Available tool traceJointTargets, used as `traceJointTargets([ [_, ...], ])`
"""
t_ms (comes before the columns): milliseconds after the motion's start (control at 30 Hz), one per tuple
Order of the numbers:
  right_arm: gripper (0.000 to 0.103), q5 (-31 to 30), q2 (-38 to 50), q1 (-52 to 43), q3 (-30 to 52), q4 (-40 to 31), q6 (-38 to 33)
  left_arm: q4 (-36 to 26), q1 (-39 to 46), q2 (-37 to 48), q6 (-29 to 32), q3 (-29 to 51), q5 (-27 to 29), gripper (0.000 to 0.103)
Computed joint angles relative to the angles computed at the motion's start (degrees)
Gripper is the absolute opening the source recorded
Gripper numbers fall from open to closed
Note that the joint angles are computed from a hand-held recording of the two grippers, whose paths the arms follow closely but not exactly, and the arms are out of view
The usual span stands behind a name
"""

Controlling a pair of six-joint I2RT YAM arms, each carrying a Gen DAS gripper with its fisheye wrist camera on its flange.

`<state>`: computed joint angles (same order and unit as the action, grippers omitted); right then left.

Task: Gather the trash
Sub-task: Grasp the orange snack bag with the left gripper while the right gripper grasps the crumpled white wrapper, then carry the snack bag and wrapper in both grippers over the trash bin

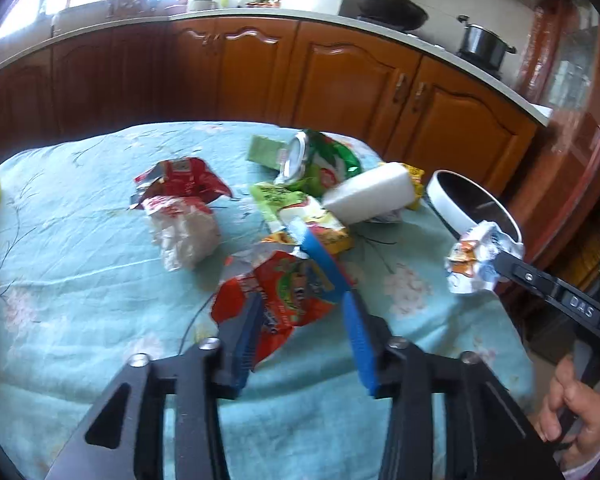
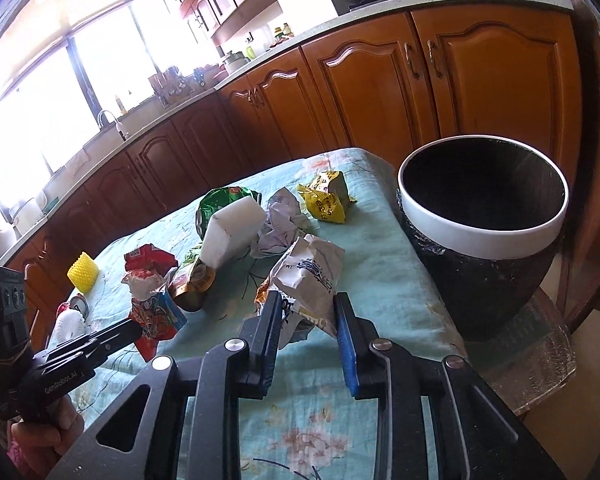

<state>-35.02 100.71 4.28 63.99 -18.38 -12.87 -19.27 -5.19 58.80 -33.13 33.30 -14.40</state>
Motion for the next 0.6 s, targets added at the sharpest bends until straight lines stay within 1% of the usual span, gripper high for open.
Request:
traceJointTargets([
  [67,0.027,-0.2,0.1,0.1,-0.1,-0.1,-0.1,1.0,3.0,1.8,0.0,0.0,1.9,0.056],
  [167,0.027,-0.1,0.6,0.4,0.0,-0.2,-0.1,3.5,4.8,5.7,1.4,0.8,3.5,0.054],
  [200,0.027,0.0,0.8,0.5,0.1,-0.3,0.0,4.3,4.9,7.3,1.9,1.3,3.6,0.049],
  [233,0.027,0.0,0.9,0.6,0.2,-0.4,0.0,5.3,5.0,9.0,2.7,1.7,4.2,0.041],
  [267,0.027,0.1,1.0,0.6,0.3,-0.4,0.0,6.0,5.3,10.4,3.2,2.0,5.3,0.032],
  [300,0.027,0.2,1.1,0.6,0.3,-0.4,0.1,6.6,4.8,11.9,3.3,2.8,5.1,0.022],
  [333,0.027,0.3,1.1,0.5,0.4,-0.3,0.1,6.7,4.3,12.4,3.6,3.0,4.5,0.008],
  [367,0.027,0.3,1.1,0.4,0.4,-0.3,0.2,7.1,4.6,12.7,4.2,3.0,5.6,0.005],
  [400,0.027,0.3,1.0,0.3,0.3,-0.2,0.2,7.9,4.9,13.0,4.4,2.8,6.1,0.004],
  [500,0.027,-0.1,0.8,-0.3,0.3,-0.2,0.5,8.8,4.1,10.8,5.1,1.1,5.3,0.003],
  [600,0.027,-0.7,0.3,-1.0,0.1,-0.5,0.4,8.0,3.1,8.2,4.9,0.3,5.2,0.002],
])
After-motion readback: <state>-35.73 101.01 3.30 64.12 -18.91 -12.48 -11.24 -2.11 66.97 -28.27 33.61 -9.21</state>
